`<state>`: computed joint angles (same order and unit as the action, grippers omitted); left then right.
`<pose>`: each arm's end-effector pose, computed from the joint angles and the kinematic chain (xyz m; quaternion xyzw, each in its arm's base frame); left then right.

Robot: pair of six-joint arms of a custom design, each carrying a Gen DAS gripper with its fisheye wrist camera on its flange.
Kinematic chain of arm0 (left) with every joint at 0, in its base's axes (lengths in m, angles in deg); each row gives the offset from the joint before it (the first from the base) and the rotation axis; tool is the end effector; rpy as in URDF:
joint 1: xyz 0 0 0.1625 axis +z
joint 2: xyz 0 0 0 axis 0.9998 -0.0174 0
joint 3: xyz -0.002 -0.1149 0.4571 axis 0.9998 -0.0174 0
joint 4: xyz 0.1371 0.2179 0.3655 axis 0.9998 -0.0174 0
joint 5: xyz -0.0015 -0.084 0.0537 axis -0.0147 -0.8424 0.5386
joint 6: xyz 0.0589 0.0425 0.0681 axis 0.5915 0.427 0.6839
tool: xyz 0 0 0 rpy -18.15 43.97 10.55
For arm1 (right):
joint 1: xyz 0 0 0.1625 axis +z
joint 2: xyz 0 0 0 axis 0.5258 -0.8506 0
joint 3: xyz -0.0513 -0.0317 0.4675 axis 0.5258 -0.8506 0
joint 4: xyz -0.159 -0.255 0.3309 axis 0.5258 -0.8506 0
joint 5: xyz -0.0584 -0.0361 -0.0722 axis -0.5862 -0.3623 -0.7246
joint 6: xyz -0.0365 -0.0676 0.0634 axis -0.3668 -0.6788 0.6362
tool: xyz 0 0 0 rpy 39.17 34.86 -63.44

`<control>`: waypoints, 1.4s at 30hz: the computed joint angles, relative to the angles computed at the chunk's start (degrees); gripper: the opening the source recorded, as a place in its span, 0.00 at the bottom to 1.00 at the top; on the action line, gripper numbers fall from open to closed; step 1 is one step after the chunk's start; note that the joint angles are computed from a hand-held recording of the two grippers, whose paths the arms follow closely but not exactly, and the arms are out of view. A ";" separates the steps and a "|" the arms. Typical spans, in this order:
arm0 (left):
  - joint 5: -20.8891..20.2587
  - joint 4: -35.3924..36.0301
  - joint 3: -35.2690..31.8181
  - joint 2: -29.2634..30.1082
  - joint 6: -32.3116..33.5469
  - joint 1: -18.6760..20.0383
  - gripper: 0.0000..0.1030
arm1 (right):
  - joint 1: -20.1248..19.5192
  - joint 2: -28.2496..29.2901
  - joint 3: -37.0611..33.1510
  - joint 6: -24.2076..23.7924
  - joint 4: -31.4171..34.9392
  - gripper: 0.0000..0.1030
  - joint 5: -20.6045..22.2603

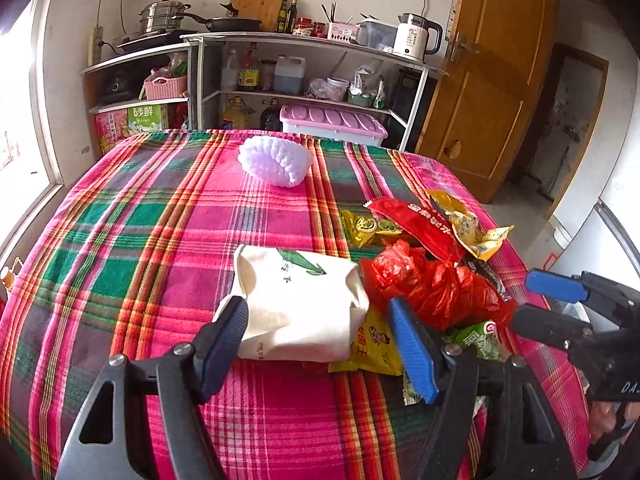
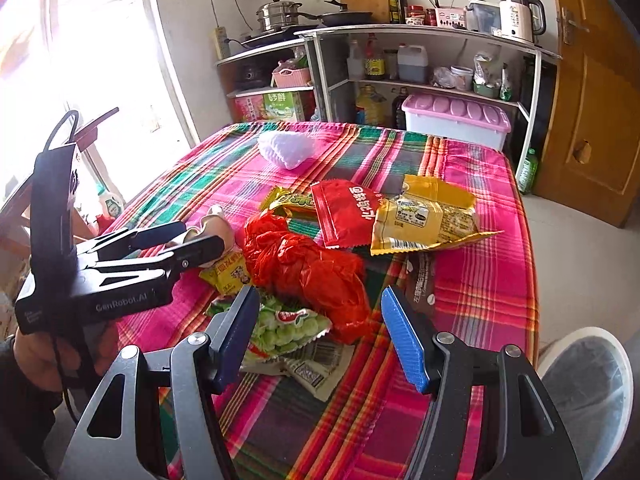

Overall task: Collect trash
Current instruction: 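Grasp the white paper bag with the left gripper while the right grasps the red bag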

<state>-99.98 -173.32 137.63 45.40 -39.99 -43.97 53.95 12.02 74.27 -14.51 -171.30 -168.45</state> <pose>-0.3699 -0.6572 -0.0019 0.1992 0.8889 -0.3341 0.2421 0.0653 -0.6496 0.3455 0.2749 -0.8989 0.2660 0.2135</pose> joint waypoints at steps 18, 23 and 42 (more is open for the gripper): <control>-0.35 -3.99 2.01 -0.85 1.73 -0.97 0.30 | 0.69 3.77 -3.55 -1.04 4.39 0.31 -3.64; -0.22 -5.25 3.43 -2.04 0.87 -1.65 0.25 | 0.52 1.99 -2.48 -0.02 4.00 0.30 -2.39; 2.89 -5.93 8.12 -5.05 -3.95 -6.60 0.24 | -1.09 -7.80 4.95 1.26 2.45 0.29 1.53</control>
